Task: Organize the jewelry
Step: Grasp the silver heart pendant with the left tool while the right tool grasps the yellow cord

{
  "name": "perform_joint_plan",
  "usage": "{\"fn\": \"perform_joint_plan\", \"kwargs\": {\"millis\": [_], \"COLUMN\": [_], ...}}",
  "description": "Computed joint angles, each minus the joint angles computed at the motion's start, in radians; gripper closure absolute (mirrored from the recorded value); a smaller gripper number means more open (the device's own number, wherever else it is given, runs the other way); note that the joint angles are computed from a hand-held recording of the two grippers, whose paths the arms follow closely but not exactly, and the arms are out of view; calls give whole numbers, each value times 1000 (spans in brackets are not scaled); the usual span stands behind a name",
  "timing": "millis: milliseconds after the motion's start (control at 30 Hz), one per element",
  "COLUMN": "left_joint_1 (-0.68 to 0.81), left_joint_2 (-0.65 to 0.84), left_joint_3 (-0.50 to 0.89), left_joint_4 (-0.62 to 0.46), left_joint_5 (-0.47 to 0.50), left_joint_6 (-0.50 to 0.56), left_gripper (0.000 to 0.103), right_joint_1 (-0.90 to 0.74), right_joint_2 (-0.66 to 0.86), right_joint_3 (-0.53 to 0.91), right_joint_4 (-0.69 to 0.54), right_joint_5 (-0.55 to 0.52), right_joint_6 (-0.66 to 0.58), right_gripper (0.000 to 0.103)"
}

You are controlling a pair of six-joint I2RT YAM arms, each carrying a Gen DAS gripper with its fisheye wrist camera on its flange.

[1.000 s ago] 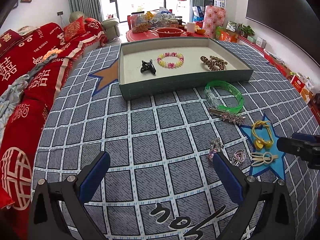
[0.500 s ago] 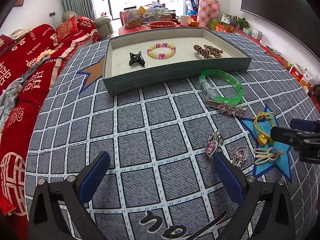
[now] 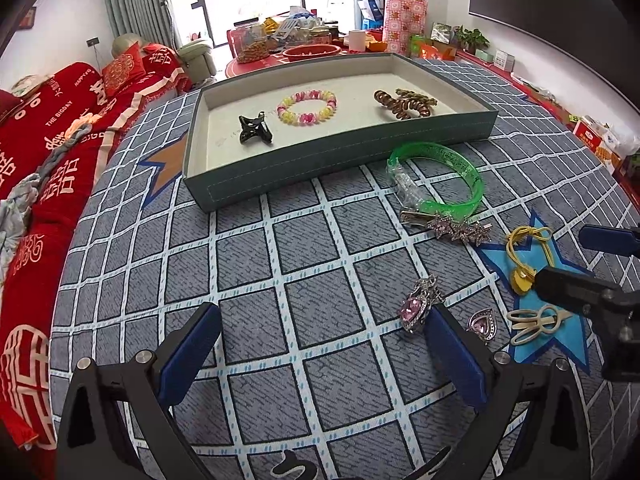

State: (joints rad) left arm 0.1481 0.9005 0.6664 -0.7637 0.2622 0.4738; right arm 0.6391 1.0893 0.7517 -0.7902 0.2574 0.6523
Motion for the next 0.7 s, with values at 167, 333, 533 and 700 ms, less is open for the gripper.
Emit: {"fn": "perform_joint_plan", "kwargs": {"millis": [167, 333, 533, 700], "left_joint_1": [8, 4, -31, -75], "left_joint_2": [15, 21, 23, 18], "left_joint_3": [11, 11, 30, 38], "left_joint_4": [-6, 10, -18, -48], "left_joint_5": [22, 9, 32, 65], "left_joint_6": [12, 0, 18, 31], "left_gripper": [1, 1, 26, 72], "right_joint_1": [26, 64, 56, 27], "right_joint_2": [60, 104, 103, 75], "right_joint_3": [15, 33, 36, 16], "right_joint_4": [22, 20, 20, 42], "right_joint_5": [-17, 30, 13, -19], "right_joint_6": [-23, -42, -53, -51], "right_gripper": [50, 63, 89, 89]}}
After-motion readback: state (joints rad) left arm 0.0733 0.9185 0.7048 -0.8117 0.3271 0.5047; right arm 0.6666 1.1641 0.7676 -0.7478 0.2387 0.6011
